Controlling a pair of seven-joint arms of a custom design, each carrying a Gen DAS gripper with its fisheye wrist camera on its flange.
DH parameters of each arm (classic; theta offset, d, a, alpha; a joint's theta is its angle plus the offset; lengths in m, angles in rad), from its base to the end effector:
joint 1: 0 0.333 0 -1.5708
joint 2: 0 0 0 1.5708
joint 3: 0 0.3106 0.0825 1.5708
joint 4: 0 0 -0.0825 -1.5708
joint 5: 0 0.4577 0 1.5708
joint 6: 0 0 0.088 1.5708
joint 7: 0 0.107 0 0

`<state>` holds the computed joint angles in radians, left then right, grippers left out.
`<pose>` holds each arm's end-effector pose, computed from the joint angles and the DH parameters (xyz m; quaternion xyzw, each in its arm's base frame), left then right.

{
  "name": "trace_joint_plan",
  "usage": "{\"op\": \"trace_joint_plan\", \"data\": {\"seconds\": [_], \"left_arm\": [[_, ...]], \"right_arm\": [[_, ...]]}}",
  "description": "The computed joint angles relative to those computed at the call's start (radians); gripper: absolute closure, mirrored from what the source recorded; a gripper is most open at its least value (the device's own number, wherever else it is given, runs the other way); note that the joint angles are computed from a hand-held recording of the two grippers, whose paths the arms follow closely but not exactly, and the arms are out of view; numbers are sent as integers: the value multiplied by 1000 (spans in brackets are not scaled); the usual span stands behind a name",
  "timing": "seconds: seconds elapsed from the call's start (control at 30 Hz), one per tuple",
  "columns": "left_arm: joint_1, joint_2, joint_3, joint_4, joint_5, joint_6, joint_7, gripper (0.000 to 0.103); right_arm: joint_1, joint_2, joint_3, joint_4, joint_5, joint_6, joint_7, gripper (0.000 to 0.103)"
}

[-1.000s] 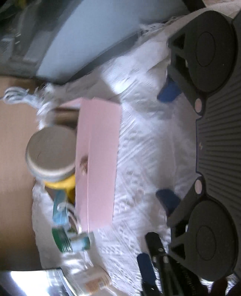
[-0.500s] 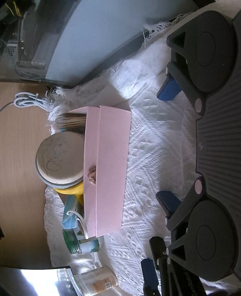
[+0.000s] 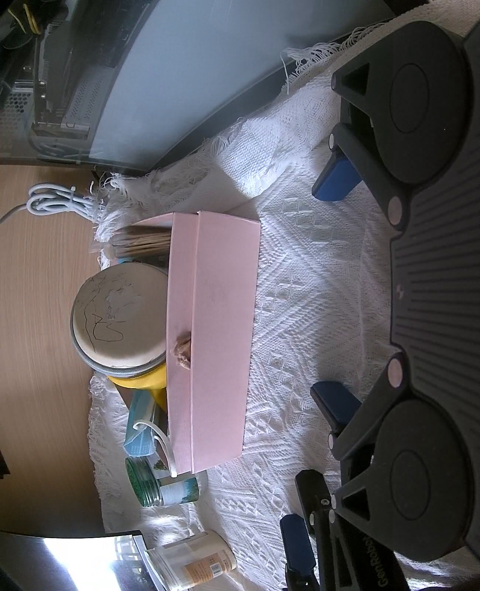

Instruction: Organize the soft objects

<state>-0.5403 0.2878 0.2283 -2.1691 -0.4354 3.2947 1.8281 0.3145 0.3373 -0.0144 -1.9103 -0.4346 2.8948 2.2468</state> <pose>0.6330 -0.1623 0.3002 -0.5963 0.6914 -0.3164 0.2573 0.6806 0.2374 0.3398 -0.6715 0.6624 -0.2042 0.2618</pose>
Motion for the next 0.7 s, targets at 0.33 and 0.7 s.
{"op": "trace_joint_plan", "data": {"seconds": [0.33, 0.7], "left_arm": [[-8, 0, 7, -1, 1, 0, -3, 50], [-15, 0, 13, -1, 0, 0, -7, 50]], "right_arm": [[1, 0, -1, 1, 1, -1, -1, 0], [1, -1, -1, 0, 1, 0, -1, 0]]}}
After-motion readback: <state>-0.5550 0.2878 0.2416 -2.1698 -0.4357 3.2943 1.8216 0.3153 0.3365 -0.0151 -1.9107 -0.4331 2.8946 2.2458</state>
